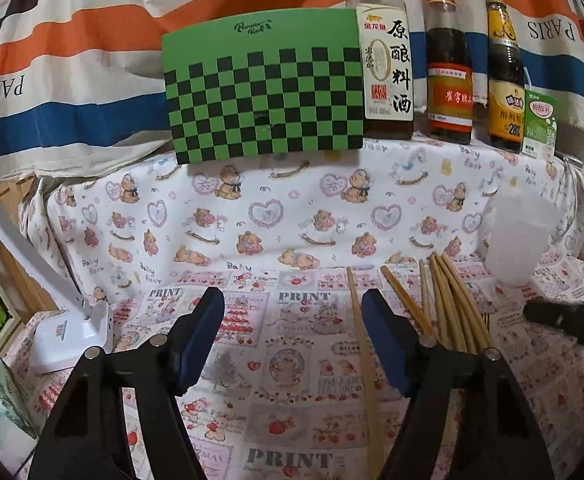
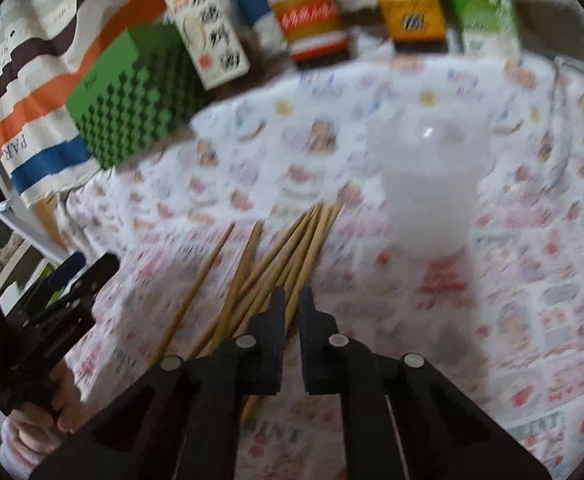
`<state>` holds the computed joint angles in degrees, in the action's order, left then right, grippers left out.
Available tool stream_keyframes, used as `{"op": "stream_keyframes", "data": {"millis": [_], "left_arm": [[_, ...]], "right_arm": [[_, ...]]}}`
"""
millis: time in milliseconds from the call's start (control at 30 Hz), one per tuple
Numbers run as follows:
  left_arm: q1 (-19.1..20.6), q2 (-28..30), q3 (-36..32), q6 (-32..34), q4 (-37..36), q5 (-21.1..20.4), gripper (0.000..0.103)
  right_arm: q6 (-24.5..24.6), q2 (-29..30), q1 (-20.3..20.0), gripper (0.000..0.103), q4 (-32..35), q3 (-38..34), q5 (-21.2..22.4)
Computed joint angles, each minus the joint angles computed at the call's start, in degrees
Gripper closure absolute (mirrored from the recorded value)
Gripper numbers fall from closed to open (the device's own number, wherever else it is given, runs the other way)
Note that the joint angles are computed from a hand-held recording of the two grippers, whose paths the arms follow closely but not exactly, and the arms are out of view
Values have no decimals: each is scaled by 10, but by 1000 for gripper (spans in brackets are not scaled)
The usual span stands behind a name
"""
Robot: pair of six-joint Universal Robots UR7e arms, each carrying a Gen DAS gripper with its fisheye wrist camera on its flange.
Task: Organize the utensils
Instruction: 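Close the right tool on one wooden chopstick while the left tool grasps another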
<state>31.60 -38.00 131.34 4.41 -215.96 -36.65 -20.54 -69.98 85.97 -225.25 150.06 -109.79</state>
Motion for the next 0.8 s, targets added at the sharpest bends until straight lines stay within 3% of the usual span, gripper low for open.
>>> {"op": "stream_keyframes", "data": {"millis": [200,333,533,667,800], "left_arm": [[6,-20,-1,-49,54,1,33],[-18,40,-16,66,-86,82,32],[-22,36,-12,80,-111,77,26],[-15,16,-6,30,-45,62,19],[-2,-26,-7,-77,140,34,13]], "right_arm": [[29,7,-10,96,49,0,-1],[27,20,1,94,61,-7,-16],[58,31,31,93,88,-19,-81],[27,62,51,94,53,-28,-119],[14,73,52,97,29,-27,-139]]}}
